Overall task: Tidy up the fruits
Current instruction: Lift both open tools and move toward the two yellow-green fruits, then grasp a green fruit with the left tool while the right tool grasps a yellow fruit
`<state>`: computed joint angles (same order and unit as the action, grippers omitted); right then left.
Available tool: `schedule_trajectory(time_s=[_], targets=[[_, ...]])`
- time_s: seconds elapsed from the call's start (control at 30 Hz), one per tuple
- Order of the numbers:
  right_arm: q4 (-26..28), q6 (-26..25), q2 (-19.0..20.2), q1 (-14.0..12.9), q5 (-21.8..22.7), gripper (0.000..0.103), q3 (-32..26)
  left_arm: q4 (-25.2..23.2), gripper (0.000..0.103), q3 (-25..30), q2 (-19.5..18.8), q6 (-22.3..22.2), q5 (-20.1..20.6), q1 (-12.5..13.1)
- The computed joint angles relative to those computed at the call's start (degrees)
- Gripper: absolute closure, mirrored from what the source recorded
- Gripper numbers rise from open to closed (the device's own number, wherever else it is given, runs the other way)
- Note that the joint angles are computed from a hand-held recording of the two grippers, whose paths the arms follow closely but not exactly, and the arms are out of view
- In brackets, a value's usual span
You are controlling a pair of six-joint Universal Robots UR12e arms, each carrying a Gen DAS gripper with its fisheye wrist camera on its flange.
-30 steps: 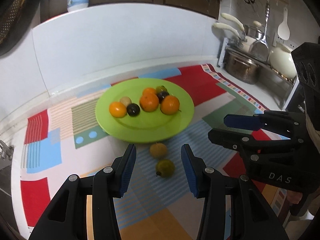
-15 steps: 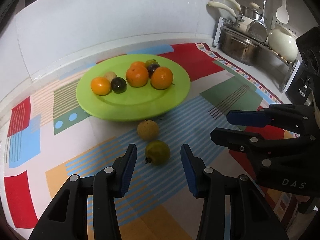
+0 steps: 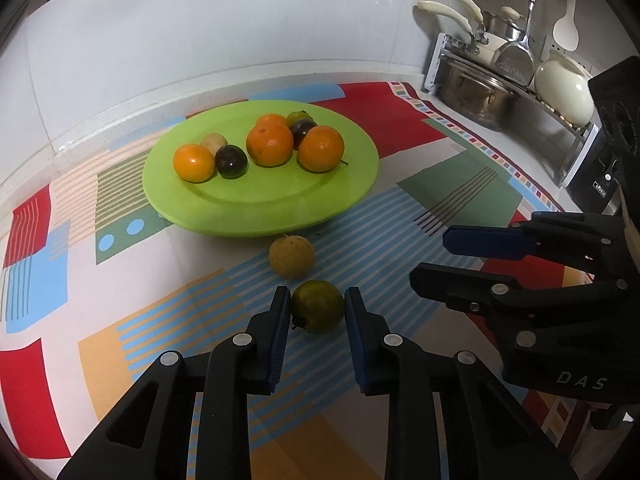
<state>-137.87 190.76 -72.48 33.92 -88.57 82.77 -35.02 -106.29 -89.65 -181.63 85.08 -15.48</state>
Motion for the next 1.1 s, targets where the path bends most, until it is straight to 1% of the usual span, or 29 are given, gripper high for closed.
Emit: schedule_trajectory(time_s=[0.17,0.3,0.57,0.8,1.03,1.1], targets=[[0.0,-0.4,0.4,0.1,1.0,0.063,-0.6,-0.2,0.075,-0.4,1.1,-1.9,2.0,0.3],[-0.2,-1.2,1.1,0.3,1.9,0.063,-1.4,0.0,0.075,-0.8,1.9,-2.8,5.5,0.3],[-1.3,-2.4,3.5,0.7,4.9,0.063,-4.0,0.4,0.075,-1.6,2.7,-6.0,7.7,1.8],[0.6,-2.3,5.7,0.6,6.9,0.063,-6.5,0.3,0.075,-1.9,2.8,-7.5,8.4,2.3],[0.9,-2.7,6.9,0.9,6.1,0.063,-7.8,0.4,0.075,-1.7,2.3,-8.0,8.1,2.7],[1.2,-2.6,7.1,0.8,6.7,0.065,-8.0,0.4,0.075,-1.6,2.2,-8.2,7.8,2.9]])
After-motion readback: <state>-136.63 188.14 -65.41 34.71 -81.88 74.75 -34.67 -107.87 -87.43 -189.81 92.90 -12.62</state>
